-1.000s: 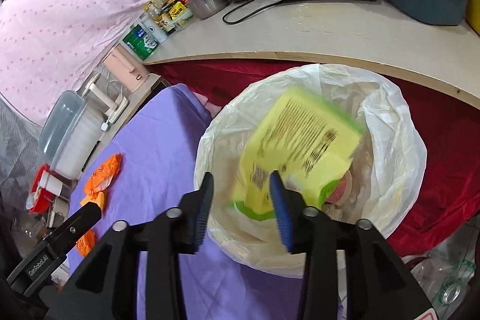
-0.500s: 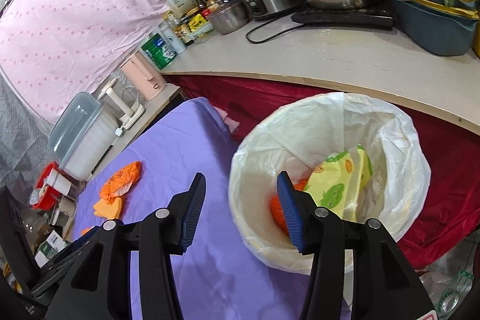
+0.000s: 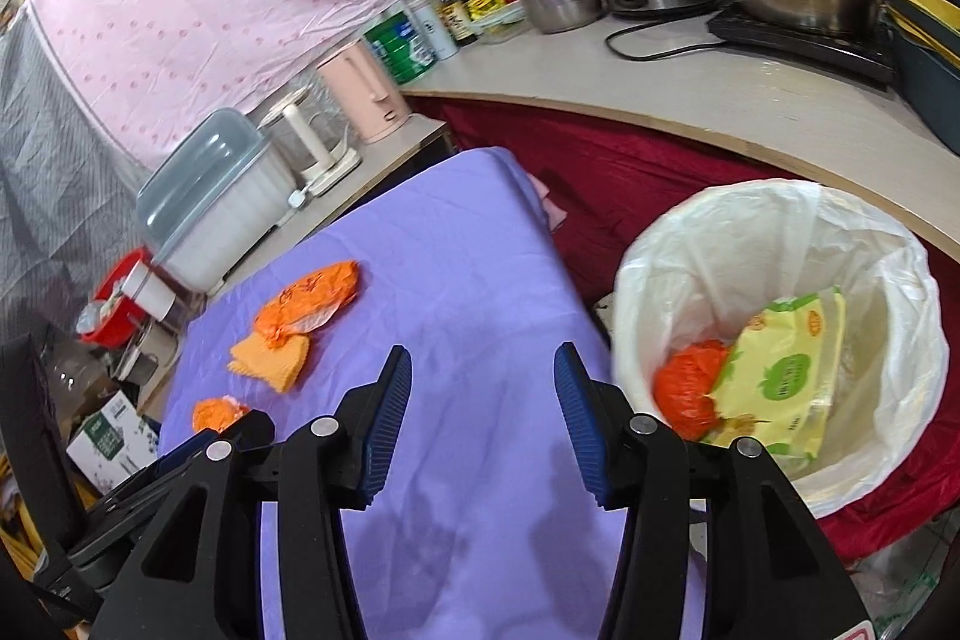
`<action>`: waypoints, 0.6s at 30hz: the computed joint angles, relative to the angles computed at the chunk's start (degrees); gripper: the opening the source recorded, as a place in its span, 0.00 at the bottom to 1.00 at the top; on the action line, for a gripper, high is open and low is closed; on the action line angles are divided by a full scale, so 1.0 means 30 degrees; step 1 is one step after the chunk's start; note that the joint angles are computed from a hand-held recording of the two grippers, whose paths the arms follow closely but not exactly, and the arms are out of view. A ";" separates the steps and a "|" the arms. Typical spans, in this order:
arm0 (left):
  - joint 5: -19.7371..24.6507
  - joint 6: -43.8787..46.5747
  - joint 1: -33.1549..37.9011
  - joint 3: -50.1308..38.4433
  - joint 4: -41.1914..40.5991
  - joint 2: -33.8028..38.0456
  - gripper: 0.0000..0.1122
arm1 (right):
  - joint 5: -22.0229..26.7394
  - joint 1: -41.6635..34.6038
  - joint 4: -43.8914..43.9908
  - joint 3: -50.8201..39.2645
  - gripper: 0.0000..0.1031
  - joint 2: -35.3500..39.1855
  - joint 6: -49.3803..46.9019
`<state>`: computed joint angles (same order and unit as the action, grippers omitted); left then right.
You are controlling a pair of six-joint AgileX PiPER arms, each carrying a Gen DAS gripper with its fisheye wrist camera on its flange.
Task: Collect trash
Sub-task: 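Move both tools back over the table toward the orange bags and foam sleeves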
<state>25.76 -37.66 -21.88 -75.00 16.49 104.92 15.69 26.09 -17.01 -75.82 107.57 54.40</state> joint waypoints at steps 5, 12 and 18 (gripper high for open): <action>-0.0576 0.0345 0.1664 0.1305 -0.0274 -0.0664 0.66 | 0.1190 0.1238 0.0463 -0.2508 0.48 0.1696 -0.0510; -0.0893 0.1207 0.4183 0.2340 -0.0762 -0.0757 0.67 | 0.2807 0.2487 0.1718 -0.6155 0.48 0.4239 -0.1900; -0.1298 0.2419 0.6191 0.2850 -0.1748 -0.0353 0.67 | 0.4311 0.3147 0.3104 -0.9637 0.48 0.6611 -0.3505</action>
<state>21.86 -30.41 -3.31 -66.45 11.25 103.86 28.63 35.53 -7.70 -104.73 127.40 43.89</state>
